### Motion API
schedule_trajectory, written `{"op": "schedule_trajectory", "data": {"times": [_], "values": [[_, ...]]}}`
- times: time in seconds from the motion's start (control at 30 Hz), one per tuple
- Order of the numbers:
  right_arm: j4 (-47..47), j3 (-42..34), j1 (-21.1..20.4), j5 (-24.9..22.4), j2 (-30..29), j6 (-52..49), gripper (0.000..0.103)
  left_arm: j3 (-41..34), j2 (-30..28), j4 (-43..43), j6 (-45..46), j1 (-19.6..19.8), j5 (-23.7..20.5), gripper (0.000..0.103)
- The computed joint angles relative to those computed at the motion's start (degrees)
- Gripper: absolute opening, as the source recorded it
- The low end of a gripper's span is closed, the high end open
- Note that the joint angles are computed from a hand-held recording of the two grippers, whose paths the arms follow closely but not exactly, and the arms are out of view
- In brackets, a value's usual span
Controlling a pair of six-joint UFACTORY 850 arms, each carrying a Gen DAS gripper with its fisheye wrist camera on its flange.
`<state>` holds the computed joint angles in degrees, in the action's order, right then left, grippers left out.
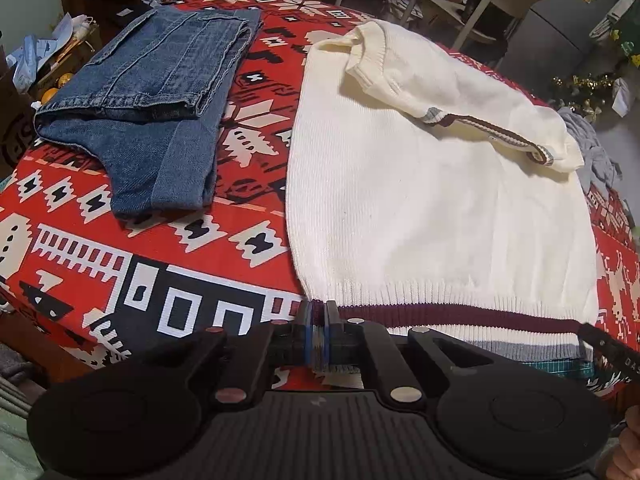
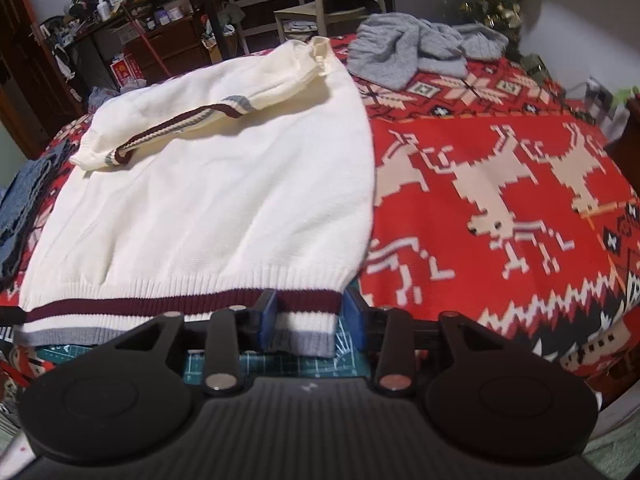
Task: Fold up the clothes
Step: 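Hold the hem with both grippers and pull it taut to straighten the body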
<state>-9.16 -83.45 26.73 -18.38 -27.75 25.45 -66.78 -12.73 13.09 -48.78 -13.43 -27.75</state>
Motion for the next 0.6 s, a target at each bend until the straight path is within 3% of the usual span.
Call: {"op": "schedule_trajectory", "data": {"times": [0.07,0.1,0.23,0.3,0.6], "values": [[-3.7,-0.8,0.6,-0.3,-0.7,2.4,0.014,-0.2,-0.2,0.6,-0.4,-0.1,-0.2,0.006],[-3.3,-1.2,0.6,-0.5,-0.9,2.1,0.012,-0.3,-0.2,1.5,-1.2,-0.3,-0.3,0.006],[-17.6,-1.9,1.7,-4.8,-0.9,16.2,0.010,-1.1,-0.6,4.9,-4.4,-1.0,-2.1,0.005],[-19.5,-0.6,1.4,-5.2,0.5,18.2,0.009,-1.1,-0.3,5.9,-4.7,-1.4,-2.2,0.005],[-13.0,3.9,-0.3,-6.4,4.6,12.8,0.009,0.2,0.5,6.1,-3.2,-2.9,-5.6,0.005]]}}
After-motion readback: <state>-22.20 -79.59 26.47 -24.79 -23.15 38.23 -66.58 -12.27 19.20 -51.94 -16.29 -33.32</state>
